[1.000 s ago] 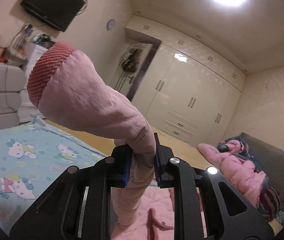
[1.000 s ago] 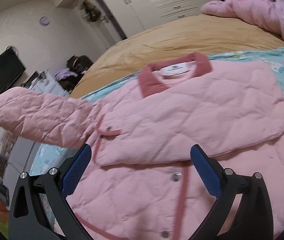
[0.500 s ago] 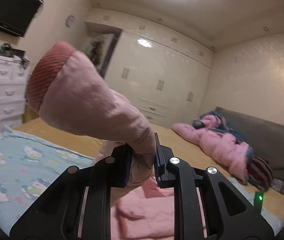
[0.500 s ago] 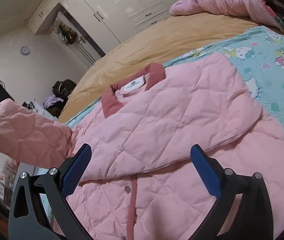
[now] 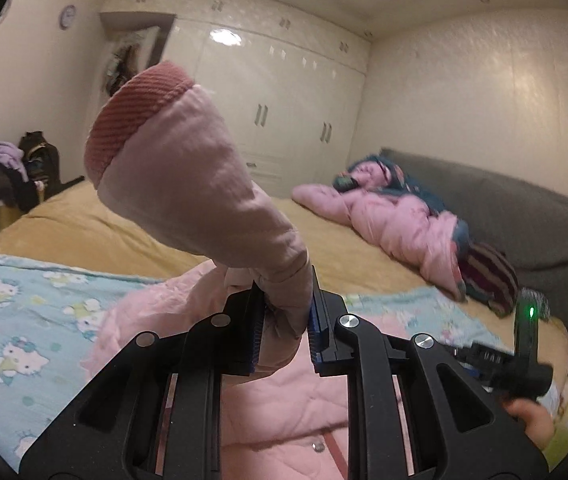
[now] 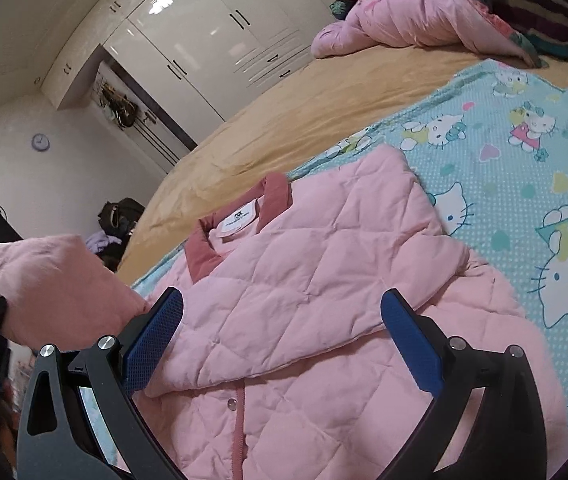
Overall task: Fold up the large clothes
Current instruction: 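Lift the sleeve with the left gripper and carry it over the jacket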
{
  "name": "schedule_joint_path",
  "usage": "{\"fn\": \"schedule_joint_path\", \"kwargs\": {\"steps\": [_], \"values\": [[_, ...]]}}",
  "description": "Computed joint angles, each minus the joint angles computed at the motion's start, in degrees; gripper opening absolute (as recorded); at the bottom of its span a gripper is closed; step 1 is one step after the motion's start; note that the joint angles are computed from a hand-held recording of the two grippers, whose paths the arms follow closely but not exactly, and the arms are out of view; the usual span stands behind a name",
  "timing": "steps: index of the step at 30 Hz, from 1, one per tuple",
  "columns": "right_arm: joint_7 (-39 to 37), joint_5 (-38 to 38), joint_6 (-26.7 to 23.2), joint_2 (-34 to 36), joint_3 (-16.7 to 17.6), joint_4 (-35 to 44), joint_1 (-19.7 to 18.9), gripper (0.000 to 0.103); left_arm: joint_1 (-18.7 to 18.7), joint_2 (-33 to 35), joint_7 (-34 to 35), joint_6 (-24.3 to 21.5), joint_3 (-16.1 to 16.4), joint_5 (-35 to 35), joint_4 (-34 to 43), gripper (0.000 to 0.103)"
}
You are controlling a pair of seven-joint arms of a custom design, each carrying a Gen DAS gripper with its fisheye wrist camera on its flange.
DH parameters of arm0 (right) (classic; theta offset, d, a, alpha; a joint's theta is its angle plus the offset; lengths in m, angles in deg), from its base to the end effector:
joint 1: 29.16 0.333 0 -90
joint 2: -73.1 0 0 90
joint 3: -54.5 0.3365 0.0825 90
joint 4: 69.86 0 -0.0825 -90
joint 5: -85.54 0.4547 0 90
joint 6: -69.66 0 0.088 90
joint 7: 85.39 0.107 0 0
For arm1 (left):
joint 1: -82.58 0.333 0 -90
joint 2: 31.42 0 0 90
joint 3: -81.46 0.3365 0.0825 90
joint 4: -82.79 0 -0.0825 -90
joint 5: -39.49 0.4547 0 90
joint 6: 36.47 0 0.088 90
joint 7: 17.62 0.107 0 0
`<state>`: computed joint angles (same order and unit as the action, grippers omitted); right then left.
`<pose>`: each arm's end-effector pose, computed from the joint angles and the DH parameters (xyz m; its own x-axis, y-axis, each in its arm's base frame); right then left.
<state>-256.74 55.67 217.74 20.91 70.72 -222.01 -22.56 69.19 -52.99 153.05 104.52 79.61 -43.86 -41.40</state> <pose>0.3546 0.1751 0.5828 -0.5149 -0.6057 -0.6066 -0.2291 0.7792 -0.5834 0.5304 -0.1458 0.6272 -0.7739 -0.6018 0.1970 -0.3060 0.0830 -0.9484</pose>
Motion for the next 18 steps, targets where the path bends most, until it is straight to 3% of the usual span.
{"fn": "schedule_joint_path", "kwargs": {"steps": [8, 18], "values": [[2.44, 0.28, -1.18, -5.1, 0.41, -2.89, -0.62, 0.099, -1.63, 1.8, -0.81, 0.04, -3.15, 9.5, -2.0, 0.011], [4.45, 0.77, -5.29, -11.16, 0.49, -6.11, -0.64, 0.099, -4.63, 2.34, 1.46, 4.54, -5.07, 17.18, -5.92, 0.011]]}}
